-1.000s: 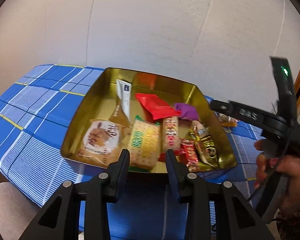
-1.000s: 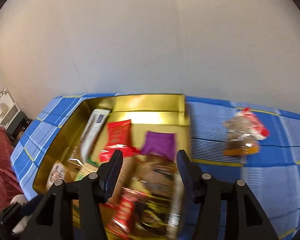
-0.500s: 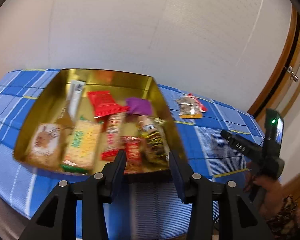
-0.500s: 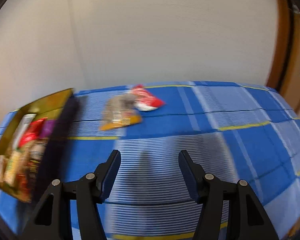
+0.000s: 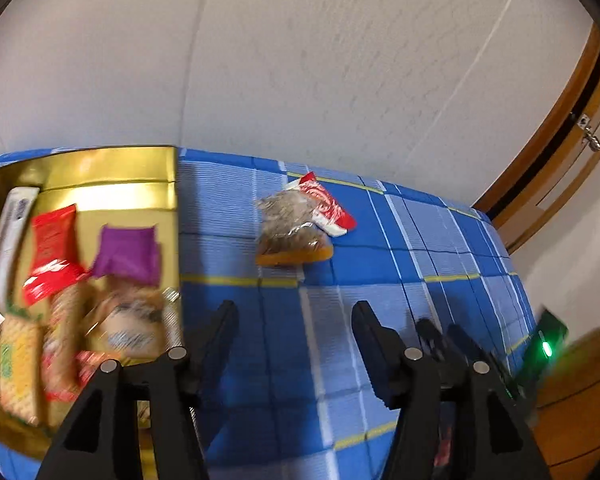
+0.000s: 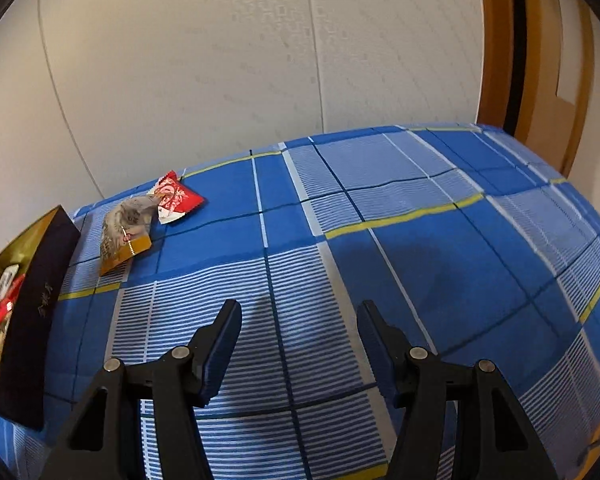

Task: Organize snacks
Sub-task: 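Grasp the clear nut bag with orange label with the left gripper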

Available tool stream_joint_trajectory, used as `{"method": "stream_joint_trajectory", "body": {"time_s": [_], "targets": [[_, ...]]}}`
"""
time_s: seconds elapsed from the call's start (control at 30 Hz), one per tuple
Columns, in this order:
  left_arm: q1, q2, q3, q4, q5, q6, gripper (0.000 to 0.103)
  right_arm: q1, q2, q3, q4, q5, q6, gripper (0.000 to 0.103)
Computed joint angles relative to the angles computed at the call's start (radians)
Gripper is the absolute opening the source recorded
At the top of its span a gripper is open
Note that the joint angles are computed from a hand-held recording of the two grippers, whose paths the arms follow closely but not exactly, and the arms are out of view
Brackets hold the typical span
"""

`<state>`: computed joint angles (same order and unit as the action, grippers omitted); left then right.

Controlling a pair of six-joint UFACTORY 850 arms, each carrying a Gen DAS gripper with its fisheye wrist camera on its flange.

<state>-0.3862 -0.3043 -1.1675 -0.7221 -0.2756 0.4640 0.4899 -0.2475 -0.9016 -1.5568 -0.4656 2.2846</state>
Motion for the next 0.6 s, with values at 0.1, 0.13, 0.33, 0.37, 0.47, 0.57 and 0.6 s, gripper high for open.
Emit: {"method": "stream_joint_trajectory", "body": {"time_s": [0.1,0.13,0.33,0.37,0.47,0.57,0.6], "targets": [[-0.028,-0.093,-0.102,0.274,-0.003,-0.270,0.060,-0.002,0.008,0.018,-0.060,0.005,0.085,0.061],[-0.035,-0.123,-0.136,0.346,-0.013,-0.344,0.060,-0.002,0.010,0.023,-0.078,0.009,0.108,0.061],[-0.059,-0.254,-0.299,0.621,-0.069,-0.613,0.060,0.002,0.011,0.031,-0.145,0.024,0.169,0.061],[-0.063,-0.273,-0.321,0.655,-0.075,-0.643,0.060,0.001,0.011,0.031,-0.155,0.025,0.177,0.061],[-0.072,-0.316,-0.374,0.756,-0.085,-0.713,0.061,-0.004,0.015,0.036,-0.198,0.038,0.224,0.061],[-0.074,-0.354,-0.410,0.849,-0.098,-0.807,0.060,-0.009,0.015,0.038,-0.206,0.049,0.239,0.061],[-0.071,-0.359,-0.410,0.841,-0.093,-0.808,0.060,-0.010,0.015,0.039,-0.215,0.054,0.250,0.061]]}}
